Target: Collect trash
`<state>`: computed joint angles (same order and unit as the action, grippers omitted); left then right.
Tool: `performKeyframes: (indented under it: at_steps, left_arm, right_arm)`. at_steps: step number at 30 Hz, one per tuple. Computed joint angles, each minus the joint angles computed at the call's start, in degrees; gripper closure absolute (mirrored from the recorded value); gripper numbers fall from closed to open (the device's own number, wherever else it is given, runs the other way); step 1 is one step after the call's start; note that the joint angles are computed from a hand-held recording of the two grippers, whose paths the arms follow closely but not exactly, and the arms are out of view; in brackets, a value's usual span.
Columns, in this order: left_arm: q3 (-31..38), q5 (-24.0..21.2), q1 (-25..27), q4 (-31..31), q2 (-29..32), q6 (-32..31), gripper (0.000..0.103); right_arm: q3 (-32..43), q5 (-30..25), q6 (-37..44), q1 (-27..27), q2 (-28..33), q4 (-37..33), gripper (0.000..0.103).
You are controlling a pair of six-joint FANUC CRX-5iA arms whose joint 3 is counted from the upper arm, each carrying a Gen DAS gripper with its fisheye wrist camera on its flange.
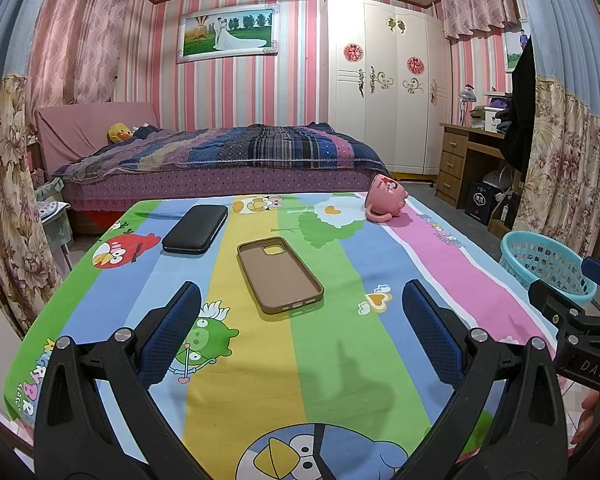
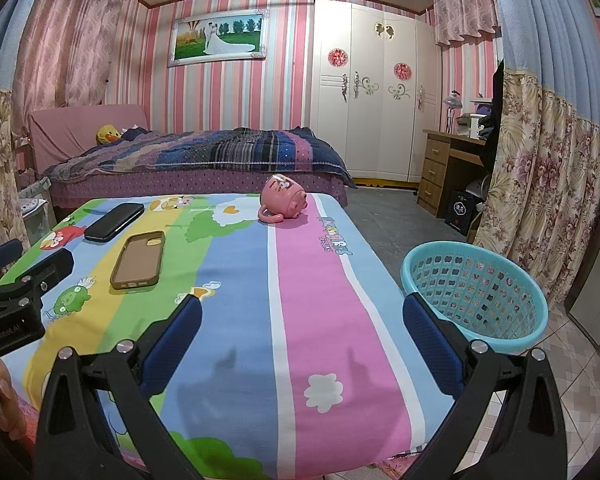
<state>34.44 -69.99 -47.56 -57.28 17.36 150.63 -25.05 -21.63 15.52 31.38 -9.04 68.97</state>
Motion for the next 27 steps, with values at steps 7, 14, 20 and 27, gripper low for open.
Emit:
performKeyframes:
  at_steps: [7,14,20,27]
  left_arm:
    - [0.07,-0.02,-0.03,-0.02,0.01,0.01,0.006]
    - [0.03,-0.03,0.04,0.08,0.06,-0.01,0.006]
    - [0.03,-0.02,0.03,0.04,0.05,0.01,0.006]
    - [0.05,-0.03,0.04,0.07,0.06,-0.01,0.006]
  right_arm:
    - [-0.32,0.22,-0.12,-0.22,-0.15,0.02,0.005]
    - [-0.29,0.26,-0.10,-0.25,-0.15,0.11,0.005]
    - [-0.16,0.18,0.01,-0.19,-0.10,-0.04,0.005]
    - [-0.27,0.20,0.03,-0.24,-0.14,-0.09,0.005]
